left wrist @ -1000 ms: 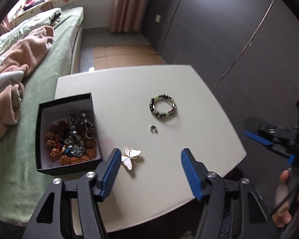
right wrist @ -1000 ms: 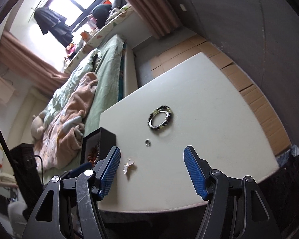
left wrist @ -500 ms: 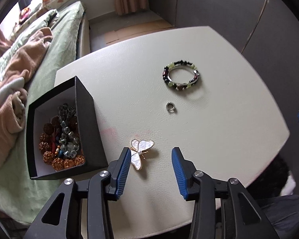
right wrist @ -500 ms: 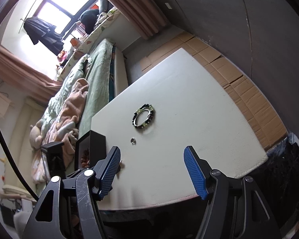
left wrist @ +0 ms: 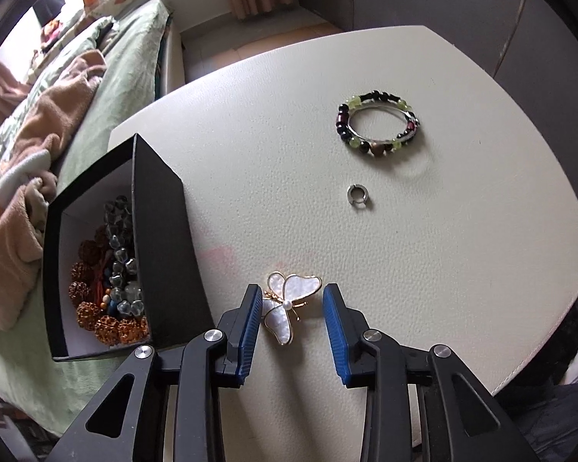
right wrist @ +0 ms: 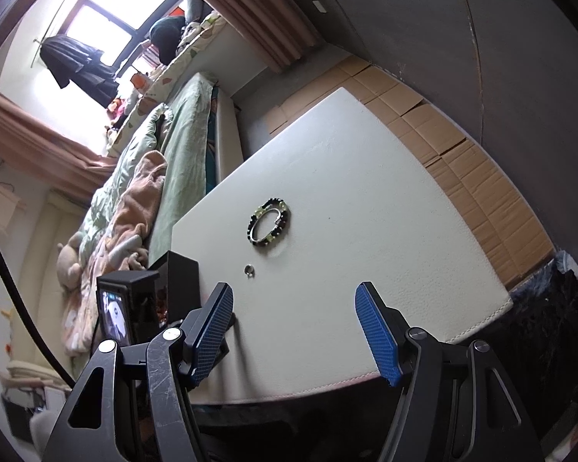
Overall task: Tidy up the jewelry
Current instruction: 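Move the left gripper to the white butterfly brooch and grasp it, then carry the butterfly brooch into the box with the left gripper while the right grasps the small silver ring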
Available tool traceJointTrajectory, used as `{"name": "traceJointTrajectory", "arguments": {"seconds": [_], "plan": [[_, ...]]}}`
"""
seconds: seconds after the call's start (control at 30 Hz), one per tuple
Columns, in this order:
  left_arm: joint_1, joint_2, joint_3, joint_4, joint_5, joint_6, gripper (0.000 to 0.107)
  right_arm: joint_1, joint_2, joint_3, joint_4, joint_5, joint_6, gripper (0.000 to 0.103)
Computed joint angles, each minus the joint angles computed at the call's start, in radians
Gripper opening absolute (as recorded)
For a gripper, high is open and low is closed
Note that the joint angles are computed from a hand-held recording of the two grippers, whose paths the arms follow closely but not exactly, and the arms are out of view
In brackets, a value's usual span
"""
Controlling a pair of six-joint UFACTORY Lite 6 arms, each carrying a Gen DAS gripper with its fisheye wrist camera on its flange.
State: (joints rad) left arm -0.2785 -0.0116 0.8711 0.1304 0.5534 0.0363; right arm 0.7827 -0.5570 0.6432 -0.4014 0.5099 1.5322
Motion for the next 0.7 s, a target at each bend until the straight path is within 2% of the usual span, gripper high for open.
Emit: {"name": "traceJointTrajectory", "arguments": {"seconds": [0.17, 0.2, 0.23, 0.3, 0.7], "plan": [[0.01, -0.001, -0.001, -0.029, -0.006, 0.04, 0.029, 0.004, 0.052, 0.023, 0.01, -0.017, -0.016, 0.066], [0.014, -0.004, -0.001, -0.04, -0.004, 0.053, 0.02, 0.005, 0.064, 0.027, 0.01, -0.02, -0.018, 0.066], [0.018, -0.01, -0.002, -0.045, -0.002, 0.057, 0.02, 0.009, 0.073, 0.032, 0.009, -0.019, -0.015, 0.066], [0.043, -0.015, 0.007, -0.109, 0.01, 0.117, 0.014, 0.008, 0.09, 0.036, 0.013, -0.028, -0.017, 0.066], [0.135, -0.076, 0.041, -0.365, 0.085, 0.354, 0.013, 0.003, 0.235, 0.1, 0.05, -0.074, -0.067, 0.066]]}}
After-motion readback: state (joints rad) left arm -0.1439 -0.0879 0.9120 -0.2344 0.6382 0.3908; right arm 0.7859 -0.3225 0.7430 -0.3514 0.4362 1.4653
